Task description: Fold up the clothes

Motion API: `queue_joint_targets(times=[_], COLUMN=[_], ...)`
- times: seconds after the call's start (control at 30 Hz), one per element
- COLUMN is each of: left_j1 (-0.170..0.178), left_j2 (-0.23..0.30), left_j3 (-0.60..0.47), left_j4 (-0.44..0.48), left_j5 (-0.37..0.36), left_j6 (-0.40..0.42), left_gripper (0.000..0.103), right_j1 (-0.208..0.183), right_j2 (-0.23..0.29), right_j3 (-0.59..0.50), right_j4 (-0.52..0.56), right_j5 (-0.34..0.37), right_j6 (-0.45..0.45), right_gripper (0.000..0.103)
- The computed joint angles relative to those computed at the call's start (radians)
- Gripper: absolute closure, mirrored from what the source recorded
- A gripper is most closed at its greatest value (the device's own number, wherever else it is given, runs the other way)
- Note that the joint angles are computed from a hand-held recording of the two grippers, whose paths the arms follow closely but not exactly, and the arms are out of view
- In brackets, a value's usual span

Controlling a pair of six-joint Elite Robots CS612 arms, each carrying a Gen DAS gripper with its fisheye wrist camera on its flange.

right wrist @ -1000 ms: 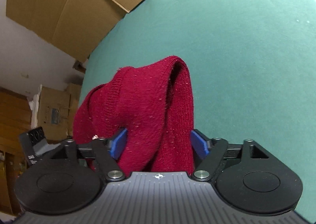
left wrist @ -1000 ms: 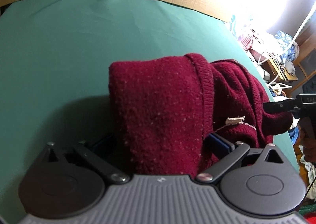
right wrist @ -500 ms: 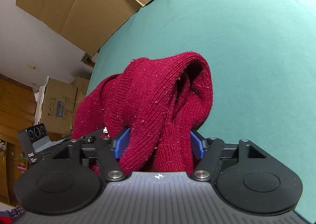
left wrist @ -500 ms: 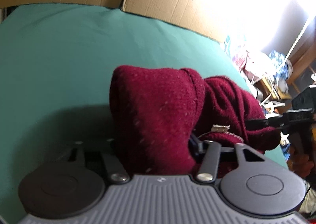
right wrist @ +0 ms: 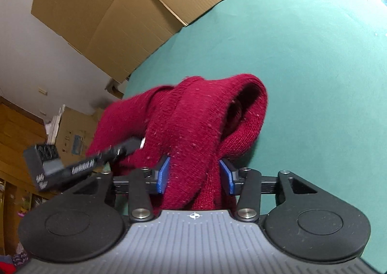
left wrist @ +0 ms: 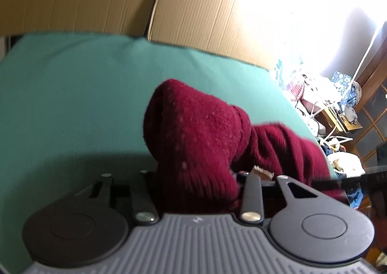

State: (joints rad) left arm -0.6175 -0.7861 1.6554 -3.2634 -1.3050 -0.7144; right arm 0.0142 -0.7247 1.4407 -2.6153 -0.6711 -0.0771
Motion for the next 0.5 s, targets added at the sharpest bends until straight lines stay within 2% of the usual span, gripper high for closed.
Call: queue_joint_targets(times=[0.07,0.2,0.4,0.47,0.5], left_j1=[0.012,0.039,0.078,0.086,0.09], left_j2=[0.009,0.043,0.101,0.118,0.123], left_j3=[-0.033,-0.124,-0.256,-0.289,-0.29], left_j4=[0.026,0.117,0.214,0.241,0.242], left_j5=[-0.006,-0.042,-0.111,-0.132,-0.14], left_j6=[0.056,0.187,0.342,0.398,0.41], left_gripper=[0.064,0.064,0.063,0.059,0.052], right_j1=[0.005,0.026,0.054,0.069,0.075], right_j2=[-0.007,-0.003,0.035,0.042,0.042], right_j3=[0.016,0.037,0.037,0.035,0.036], right_j4=[-0.018,-0.083,-0.289,-0.308,-0.307], right_j5=[0.009,-0.01,-0.009,-0.042,-0.058], right_j6=[0.016,0.077,0.324,0.368,0.369], right_gripper=[0.066,0.067,0.066,0.061,0.059])
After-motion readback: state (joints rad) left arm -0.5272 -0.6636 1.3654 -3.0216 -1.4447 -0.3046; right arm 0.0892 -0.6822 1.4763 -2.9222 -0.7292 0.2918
